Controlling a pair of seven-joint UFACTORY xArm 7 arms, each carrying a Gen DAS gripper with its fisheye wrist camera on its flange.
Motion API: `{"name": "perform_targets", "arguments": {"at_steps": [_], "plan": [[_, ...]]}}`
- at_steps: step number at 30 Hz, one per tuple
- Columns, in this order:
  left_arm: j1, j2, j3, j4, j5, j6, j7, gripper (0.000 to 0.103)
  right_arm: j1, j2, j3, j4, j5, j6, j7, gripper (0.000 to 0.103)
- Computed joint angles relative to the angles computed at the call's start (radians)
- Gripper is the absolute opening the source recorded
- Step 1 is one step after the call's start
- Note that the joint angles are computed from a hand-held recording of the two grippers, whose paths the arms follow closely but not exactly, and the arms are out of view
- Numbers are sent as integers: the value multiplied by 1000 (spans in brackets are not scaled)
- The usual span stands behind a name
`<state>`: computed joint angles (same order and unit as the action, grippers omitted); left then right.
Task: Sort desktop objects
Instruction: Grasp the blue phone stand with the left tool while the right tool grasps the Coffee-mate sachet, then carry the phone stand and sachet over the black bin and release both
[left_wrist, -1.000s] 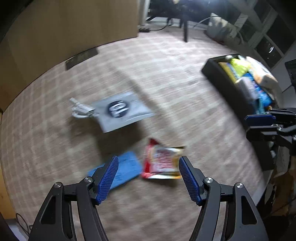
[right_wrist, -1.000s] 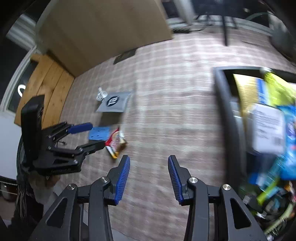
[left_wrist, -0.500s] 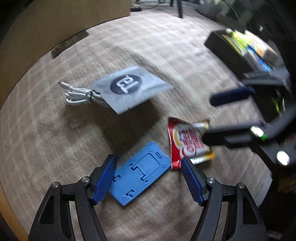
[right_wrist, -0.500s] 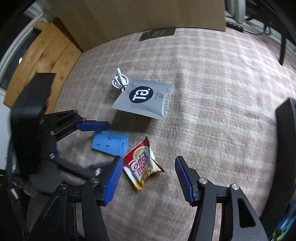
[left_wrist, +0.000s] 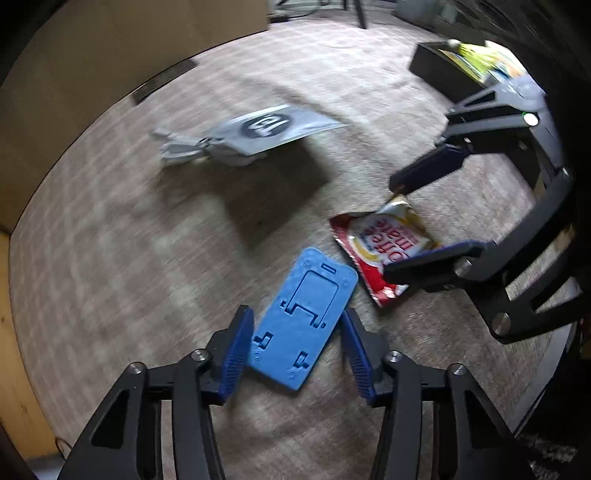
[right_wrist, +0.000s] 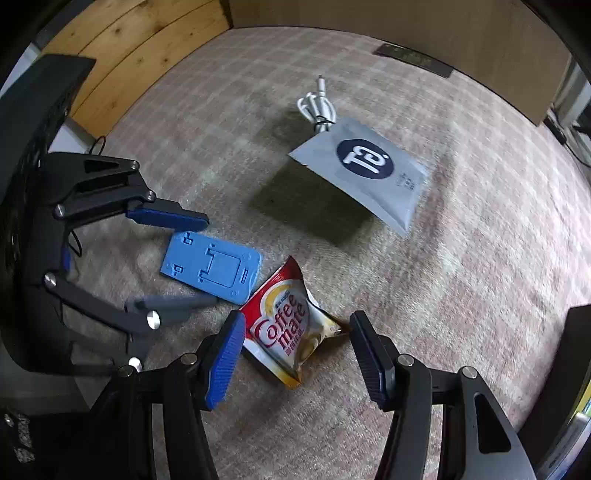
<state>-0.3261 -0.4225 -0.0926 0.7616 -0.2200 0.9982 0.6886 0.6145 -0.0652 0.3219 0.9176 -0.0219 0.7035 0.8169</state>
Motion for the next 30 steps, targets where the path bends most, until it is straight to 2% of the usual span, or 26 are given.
{"name": "perform_targets", "arguments": {"at_steps": [6, 9, 10, 12, 14, 15, 20, 24, 27, 28, 29, 30], "plan": [[31, -45, 10, -24, 23, 9, -43, 43, 16, 47, 8, 60, -46, 65, -68, 55], [52, -70, 11, -37, 40, 9, -88, 40, 27, 51, 11, 62, -119, 71, -15, 55], [55, -78, 13, -43, 42, 7, -96, 40, 29, 48, 13, 60, -139, 76, 5, 53], [62, -107, 16, -70, 42, 0, -120, 40, 33, 34, 14, 49, -164, 83, 36, 39], [66, -137, 24, -89, 35, 2, -145, 40, 29, -8, 8, 0, -125, 30, 42, 27], [67, -147, 26, -96, 33, 2, -155, 39, 25, -33, 2, -31, -84, -7, 38, 24], [64, -253, 44, -159, -5, 15, -210, 39, 8, -126, 19, -128, -42, -83, 98, 17], [44, -317, 44, -175, -40, 43, -268, 39, 4, -211, 53, -195, -31, -109, 190, 14], [19, -311, 23, -162, -57, 27, -291, 39, 8, -273, 68, -226, -68, -101, 295, 13], [10, -315, 25, -164, -61, 24, -291, 39, -23, -256, 106, -217, -74, -123, 317, 13], [-21, -324, 31, -161, -52, 27, -305, 39, -23, -268, 103, -222, -73, -123, 335, 13], [-11, -292, 14, -147, -66, 3, -291, 39, -14, -312, 98, -251, -58, -121, 356, 12]]}}
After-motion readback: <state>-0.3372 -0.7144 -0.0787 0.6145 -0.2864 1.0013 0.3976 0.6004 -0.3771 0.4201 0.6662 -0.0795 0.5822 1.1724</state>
